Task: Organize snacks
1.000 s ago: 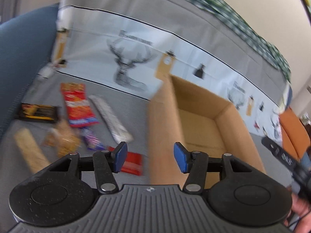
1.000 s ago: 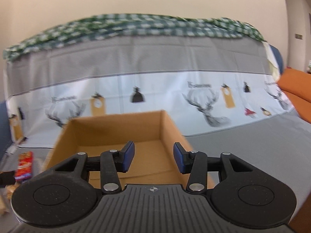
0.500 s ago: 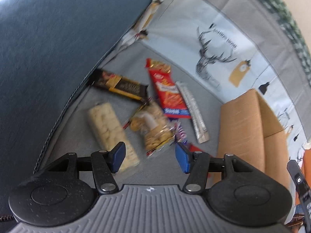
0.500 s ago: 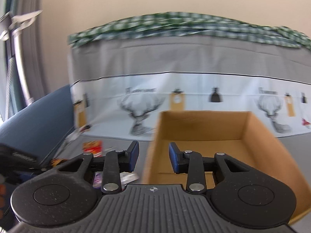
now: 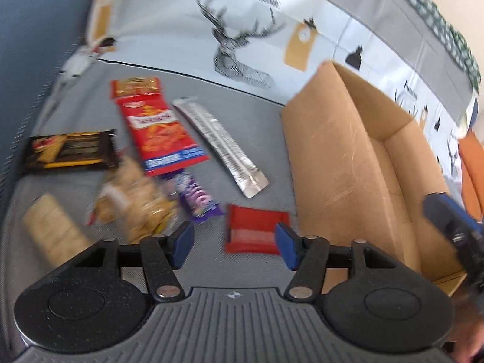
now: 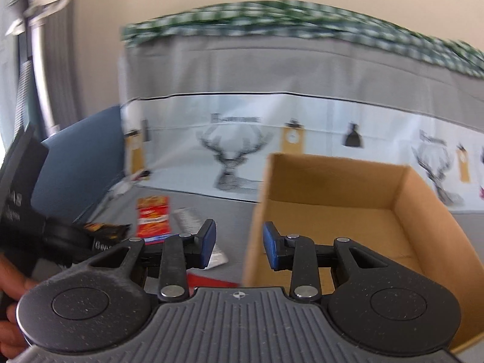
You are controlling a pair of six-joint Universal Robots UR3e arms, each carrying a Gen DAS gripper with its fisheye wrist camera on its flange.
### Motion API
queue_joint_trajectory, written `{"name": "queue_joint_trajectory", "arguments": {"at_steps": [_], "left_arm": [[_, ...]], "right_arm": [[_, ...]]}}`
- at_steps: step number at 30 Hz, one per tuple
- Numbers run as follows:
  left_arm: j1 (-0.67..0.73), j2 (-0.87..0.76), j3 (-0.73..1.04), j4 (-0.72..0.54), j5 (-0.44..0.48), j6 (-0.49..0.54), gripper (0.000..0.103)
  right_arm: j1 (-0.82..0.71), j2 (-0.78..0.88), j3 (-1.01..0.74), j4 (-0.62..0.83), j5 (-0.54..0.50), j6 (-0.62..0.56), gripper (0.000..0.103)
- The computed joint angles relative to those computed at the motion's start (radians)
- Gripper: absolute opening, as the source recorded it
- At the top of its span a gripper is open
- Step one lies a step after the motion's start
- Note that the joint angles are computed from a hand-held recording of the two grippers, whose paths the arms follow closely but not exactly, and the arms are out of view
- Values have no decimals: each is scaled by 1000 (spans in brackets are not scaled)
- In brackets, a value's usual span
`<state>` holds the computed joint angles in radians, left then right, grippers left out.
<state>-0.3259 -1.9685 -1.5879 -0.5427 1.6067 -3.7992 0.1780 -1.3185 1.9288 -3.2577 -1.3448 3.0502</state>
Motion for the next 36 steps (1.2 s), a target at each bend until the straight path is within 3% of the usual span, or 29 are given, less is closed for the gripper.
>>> {"name": "queue_joint_trajectory", "arguments": {"at_steps": [1, 7, 14, 16, 19, 21, 24, 25, 26, 31, 34, 36], "left_arm": [[5, -41, 42, -19, -19, -6, 78], [-14, -221, 273, -145, -28, -74, 85], [-105, -441, 670, -457, 111, 12, 86], [-126, -474, 728, -494, 158, 47, 83], [-149, -488, 751, -513, 216, 103, 64], [-151, -455, 692, -472, 226, 124, 54], [-134, -376, 565, -400, 206, 118, 30], [-125, -343, 515, -384, 196, 111, 19], [-116, -311, 472, -376, 189, 106, 0], [-63, -96, 192, -298, 115, 93, 0], [-31, 36, 8, -170, 61, 75, 1], [-14, 81, -67, -76, 31, 73, 12]], "right_arm": [[-13, 1, -3, 4, -6, 14, 36], [-67, 12, -13, 4, -3, 51, 36], [-83, 27, -31, -3, 8, 57, 36], [-81, 32, -39, 0, 8, 59, 36], [-73, 38, -42, -3, 1, 56, 36], [-72, 38, -39, -12, 0, 56, 36], [-68, 39, -38, -18, -6, 59, 36], [-65, 40, -39, -20, -9, 61, 36], [-63, 41, -37, -25, -11, 61, 36], [-48, 31, -10, -51, -2, 37, 37], [-27, 26, 2, -64, -4, 21, 37], [-13, 21, 8, -66, -7, 23, 37]]}}
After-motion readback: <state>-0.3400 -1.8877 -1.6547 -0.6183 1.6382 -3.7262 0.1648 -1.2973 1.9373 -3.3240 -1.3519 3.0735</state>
